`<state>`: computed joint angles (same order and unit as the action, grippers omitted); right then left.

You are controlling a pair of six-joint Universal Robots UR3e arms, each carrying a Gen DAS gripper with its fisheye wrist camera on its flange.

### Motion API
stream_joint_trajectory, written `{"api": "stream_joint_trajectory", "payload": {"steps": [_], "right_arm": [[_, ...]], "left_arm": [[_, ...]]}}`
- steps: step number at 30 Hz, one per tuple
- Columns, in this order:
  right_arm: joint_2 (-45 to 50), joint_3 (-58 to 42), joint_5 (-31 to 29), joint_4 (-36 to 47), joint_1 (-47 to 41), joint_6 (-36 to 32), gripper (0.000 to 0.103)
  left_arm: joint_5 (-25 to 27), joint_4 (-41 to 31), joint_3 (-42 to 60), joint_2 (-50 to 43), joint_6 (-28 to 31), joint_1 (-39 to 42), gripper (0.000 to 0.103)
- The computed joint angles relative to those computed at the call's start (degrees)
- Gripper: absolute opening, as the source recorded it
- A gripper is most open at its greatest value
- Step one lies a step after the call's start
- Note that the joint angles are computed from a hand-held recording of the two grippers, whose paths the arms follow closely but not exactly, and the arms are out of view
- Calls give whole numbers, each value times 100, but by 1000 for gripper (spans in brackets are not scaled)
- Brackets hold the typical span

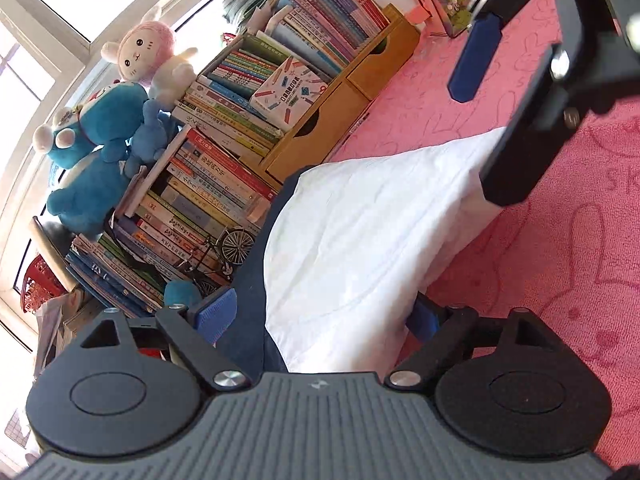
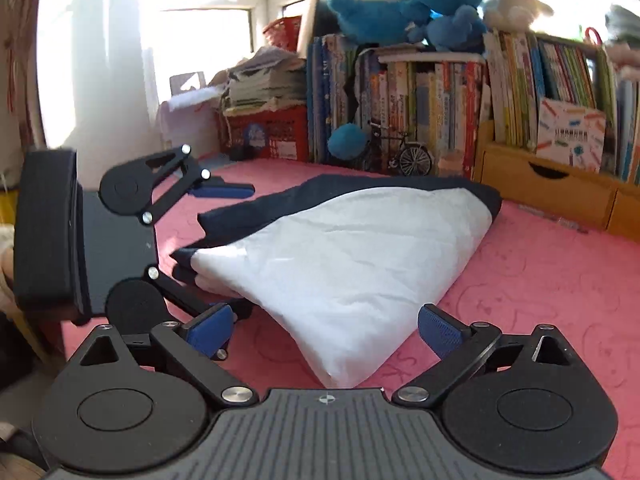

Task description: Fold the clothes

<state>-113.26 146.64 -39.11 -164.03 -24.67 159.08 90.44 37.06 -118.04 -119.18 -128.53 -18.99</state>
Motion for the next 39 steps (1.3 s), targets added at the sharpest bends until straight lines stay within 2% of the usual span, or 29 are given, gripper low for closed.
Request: {"api": "stream_joint_trajectory", "payload": {"steps": [1,3,5,7,8,9,10,12,15,18,21,22,24,26,27,31,33,35,36,37,38,39], "right_arm": [[-172,-99,614,995,-569,19,103],[204,-347,1187,1761,-1167,507,103],[1352,-755,1294,1046,-1205,1232,103],[2464,-1416,1027,263,-882,2034,103],[2946,-1810,905,95,-697,2340,103],[3395,-2212,800,-52,-501,2613,103],[3721,-2548,703,-218,-346,2833,103],[4367,-3341,572,-248,-33,3103,103],[5566,-5056,367,44,413,3519,103],[6693,-6774,248,317,624,4345,103],[7708,-8220,502,295,726,5397,102],[7971,-8633,510,314,777,5696,78],[7934,-8911,-124,544,993,5718,28],[7777,-8953,-341,383,1112,5386,25],[7511,-8841,-424,413,1140,4993,24],[6459,-7750,-467,102,876,3783,26],[6301,-7503,-595,555,655,3499,28],[6373,-7505,-970,1243,549,3211,35],[6443,-7546,-1178,1563,523,3106,48],[6480,-7402,-1139,1474,446,3104,56],[6373,-7025,-999,1043,337,3183,64],[6117,-6628,-1057,756,266,3250,87]], "left_arm": [[26,57,-7,-39,-54,-43,84],[136,113,78,-190,-116,-215,75],[225,109,235,-368,-105,-389,69],[229,-47,444,-490,-35,-490,56],[125,-206,463,-427,-101,-455,41],[-13,-370,446,-317,-200,-377,31],[-150,-523,422,-195,-307,-286,25],[-466,-709,331,74,-555,-66,19],[-861,-814,245,440,-1258,275,16],[-1185,-1063,289,797,-2217,641,16],[-1498,-1412,448,1009,-2850,996,16],[-1547,-1454,488,1028,-2958,1072,16],[-1543,-1367,498,1018,-3069,1147,15],[-1487,-1165,409,1057,-3141,1179,14],[-1639,-1187,304,1191,-3236,1266,13],[-2355,-1556,-85,1639,-3296,1470,13],[-2565,-1950,-21,1604,-3156,1383,14],[-2625,-2539,182,1511,-2911,1205,16],[-2653,-2928,312,1475,-2747,1115,21],[-2610,-3253,393,1467,-2593,1033,22],[-2513,-3531,443,1481,-2451,957,22],[-2412,-3806,502,1487,-2318,878,25]]}}
